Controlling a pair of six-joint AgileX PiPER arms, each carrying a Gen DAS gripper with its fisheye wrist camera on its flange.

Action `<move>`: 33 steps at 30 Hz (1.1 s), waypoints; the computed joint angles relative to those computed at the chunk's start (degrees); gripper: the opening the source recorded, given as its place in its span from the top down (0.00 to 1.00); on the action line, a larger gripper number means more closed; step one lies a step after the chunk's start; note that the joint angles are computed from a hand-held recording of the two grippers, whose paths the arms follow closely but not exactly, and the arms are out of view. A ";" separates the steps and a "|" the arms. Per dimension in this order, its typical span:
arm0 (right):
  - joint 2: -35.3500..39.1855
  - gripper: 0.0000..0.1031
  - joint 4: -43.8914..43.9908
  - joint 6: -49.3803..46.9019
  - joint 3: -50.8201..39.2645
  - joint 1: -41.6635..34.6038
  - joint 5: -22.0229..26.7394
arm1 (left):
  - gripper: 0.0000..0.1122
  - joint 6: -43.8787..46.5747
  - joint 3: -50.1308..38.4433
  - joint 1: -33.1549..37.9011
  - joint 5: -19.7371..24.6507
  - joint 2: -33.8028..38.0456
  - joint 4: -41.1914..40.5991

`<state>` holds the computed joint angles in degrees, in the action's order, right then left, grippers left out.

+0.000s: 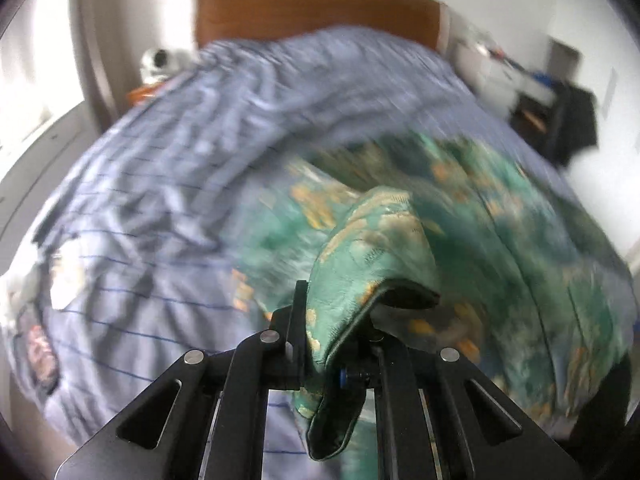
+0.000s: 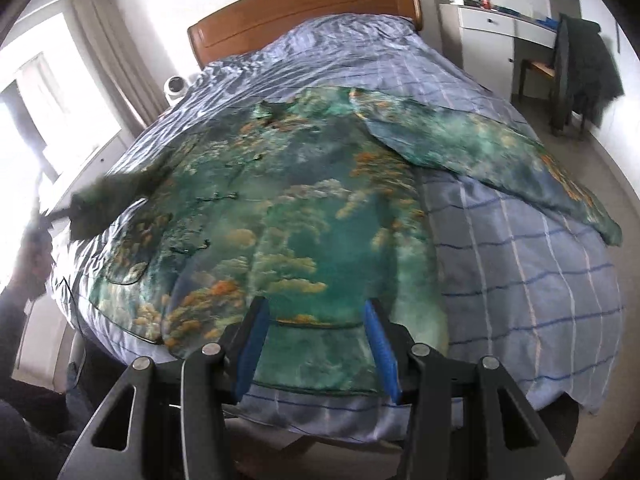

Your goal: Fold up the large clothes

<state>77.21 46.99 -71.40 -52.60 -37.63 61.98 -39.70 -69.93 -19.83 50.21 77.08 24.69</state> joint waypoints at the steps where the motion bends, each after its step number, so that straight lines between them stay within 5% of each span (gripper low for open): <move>1: -0.26 0.52 0.26 -0.08 0.15 0.42 0.08 | 0.92 -0.12 -0.16 1.91 1.09 -1.20 1.17; 6: -2.23 0.52 1.50 -1.17 1.58 1.67 0.18 | 0.88 3.84 -0.40 15.98 3.15 -4.57 1.83; 12: -3.77 0.52 1.85 -1.92 2.63 1.05 0.48 | 0.46 -4.55 0.91 23.77 7.90 -4.74 14.65; 15: -3.23 0.52 2.01 -1.45 2.37 0.39 0.16 | 0.42 -7.81 4.73 24.65 7.57 -7.80 13.16; 20: -0.58 0.39 1.10 1.19 0.68 -0.38 -2.99 | 0.24 -7.24 14.51 14.34 4.86 -13.75 0.81; 22: 1.14 0.36 -1.10 3.37 -0.72 0.04 -4.96 | 0.21 -4.91 18.51 9.37 -0.15 -13.34 -7.54; 28: 7.75 0.36 -8.93 6.57 -4.65 -0.01 -10.42 | 0.21 -8.09 22.68 -8.40 -12.66 0.43 -15.85; 33: 11.59 0.36 -11.52 7.57 -6.61 -3.12 -10.57 | 0.17 -7.05 21.06 -11.62 -17.70 7.41 -17.60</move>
<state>88.79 35.47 -63.84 -59.22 -40.76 51.41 -46.75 -48.87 -31.46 32.51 84.49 7.09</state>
